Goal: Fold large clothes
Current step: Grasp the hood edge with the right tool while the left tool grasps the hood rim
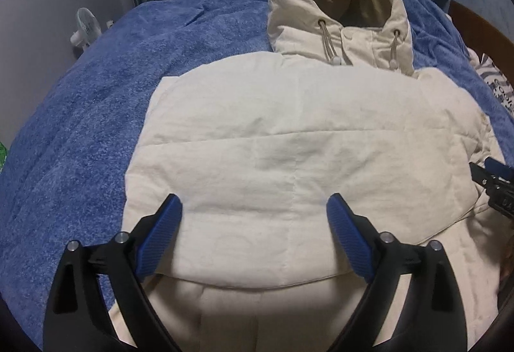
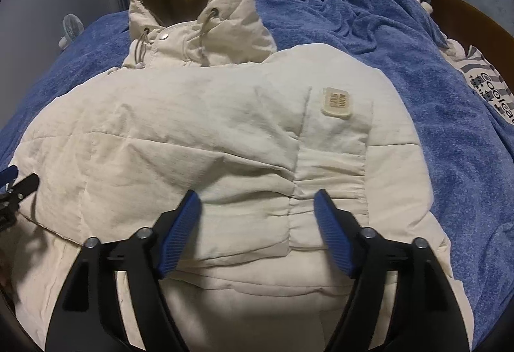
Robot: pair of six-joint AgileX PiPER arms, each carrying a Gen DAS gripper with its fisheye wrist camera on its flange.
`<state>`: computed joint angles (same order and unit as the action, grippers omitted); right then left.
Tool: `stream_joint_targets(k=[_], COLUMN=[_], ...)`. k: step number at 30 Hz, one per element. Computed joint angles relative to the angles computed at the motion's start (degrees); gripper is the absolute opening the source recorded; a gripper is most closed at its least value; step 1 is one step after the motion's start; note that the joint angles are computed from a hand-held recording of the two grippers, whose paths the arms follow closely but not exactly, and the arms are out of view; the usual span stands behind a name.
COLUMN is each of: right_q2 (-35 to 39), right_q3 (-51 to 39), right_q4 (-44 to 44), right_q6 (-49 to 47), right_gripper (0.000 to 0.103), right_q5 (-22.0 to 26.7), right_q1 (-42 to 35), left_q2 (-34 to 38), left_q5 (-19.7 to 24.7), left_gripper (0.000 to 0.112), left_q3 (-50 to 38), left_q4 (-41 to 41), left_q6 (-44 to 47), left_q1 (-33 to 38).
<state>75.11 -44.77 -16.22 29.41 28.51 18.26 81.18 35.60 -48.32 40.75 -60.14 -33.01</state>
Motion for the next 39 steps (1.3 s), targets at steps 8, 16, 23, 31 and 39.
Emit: stream_joint_targets(k=[8,16,23,31,39], right_q2=[1.1,1.6,-2.3,7.6,28.0], right_q3=[-0.4,-1.9,-5.0,-24.6,-49.0], right_q4=[-2.9,-6.8,-5.9,11.9,10.9], right_q6=[2.8,6.0,4.7,-12.4,-12.6], right_gripper=[0.097,0.097,0.097,0.096,0.096], right_q5=[1.0,3.9,4.2,10.0,13.2], right_q1=[1.4,3.1,3.5,-6.2,-8.0], left_q2=[1.3,0.5,-2.1,5.6,24.3], left_q5=[0.0,4.0,4.4,3.1,4.3], left_gripper=[0.095,0.095,0.095,0.095,0.095], left_q3=[1.9,-0.1,-8.9,-25.5,-49.2], left_q4=[6.9,5.4,0.8,-11.8,-27.2], left_q6=[-7.5,-7.5,2.8,26.1,42.7], left_q1=[-2.1,-3.8,-4.7,4.3,14.8])
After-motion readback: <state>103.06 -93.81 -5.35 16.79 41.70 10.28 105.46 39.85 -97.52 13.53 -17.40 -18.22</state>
